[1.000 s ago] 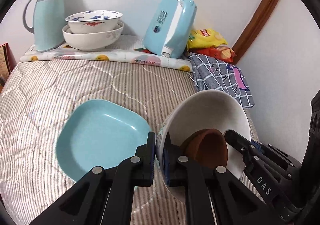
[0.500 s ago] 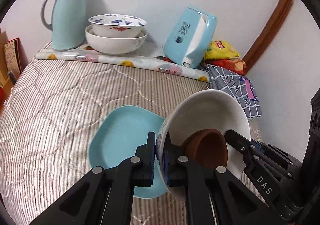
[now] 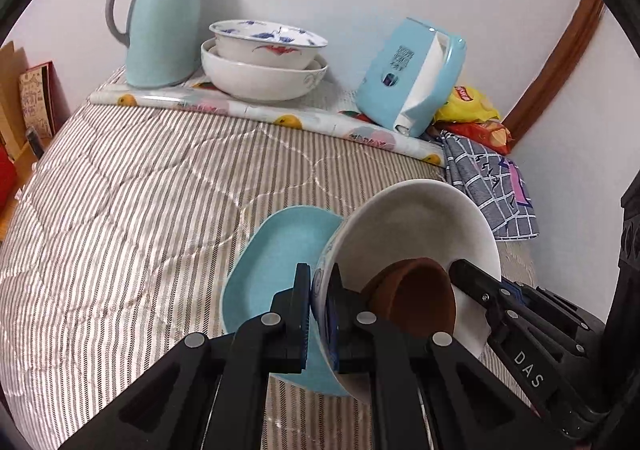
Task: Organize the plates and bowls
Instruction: 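Lower the white bowl onto the light-blue plate with both grippers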
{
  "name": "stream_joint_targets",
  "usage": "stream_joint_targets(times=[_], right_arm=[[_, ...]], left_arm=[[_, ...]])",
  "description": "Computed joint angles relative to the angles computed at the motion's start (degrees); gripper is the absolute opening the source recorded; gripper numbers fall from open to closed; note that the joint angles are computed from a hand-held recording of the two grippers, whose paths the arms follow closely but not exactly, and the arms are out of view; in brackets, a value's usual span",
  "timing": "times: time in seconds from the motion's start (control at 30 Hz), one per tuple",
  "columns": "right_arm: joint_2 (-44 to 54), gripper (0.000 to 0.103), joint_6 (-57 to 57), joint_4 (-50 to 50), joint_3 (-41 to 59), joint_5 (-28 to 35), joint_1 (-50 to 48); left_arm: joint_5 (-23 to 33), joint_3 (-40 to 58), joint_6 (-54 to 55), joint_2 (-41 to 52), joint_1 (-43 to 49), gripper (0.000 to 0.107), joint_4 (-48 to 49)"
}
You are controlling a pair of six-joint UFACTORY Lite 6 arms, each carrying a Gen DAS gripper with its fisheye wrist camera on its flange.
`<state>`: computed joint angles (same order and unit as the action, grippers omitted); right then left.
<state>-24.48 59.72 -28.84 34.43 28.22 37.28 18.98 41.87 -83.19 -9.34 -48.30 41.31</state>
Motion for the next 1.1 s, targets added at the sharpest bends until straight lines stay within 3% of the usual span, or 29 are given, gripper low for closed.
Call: stream_joint_targets(times=[0.87,1.1], right_arm=[[16.06,0.006,-3.98,5.26,4.47,-8.45,-1.11],[19.30,0.007,-12.43,11.77,6.59,-9.37,-3.67]], left_arm=[[-9.75,-4.12,12.16,4.95,9.45,0.008,-8.85],[-11.70,-2.92,31.02,6.65,11.70,0.012,-26.61]])
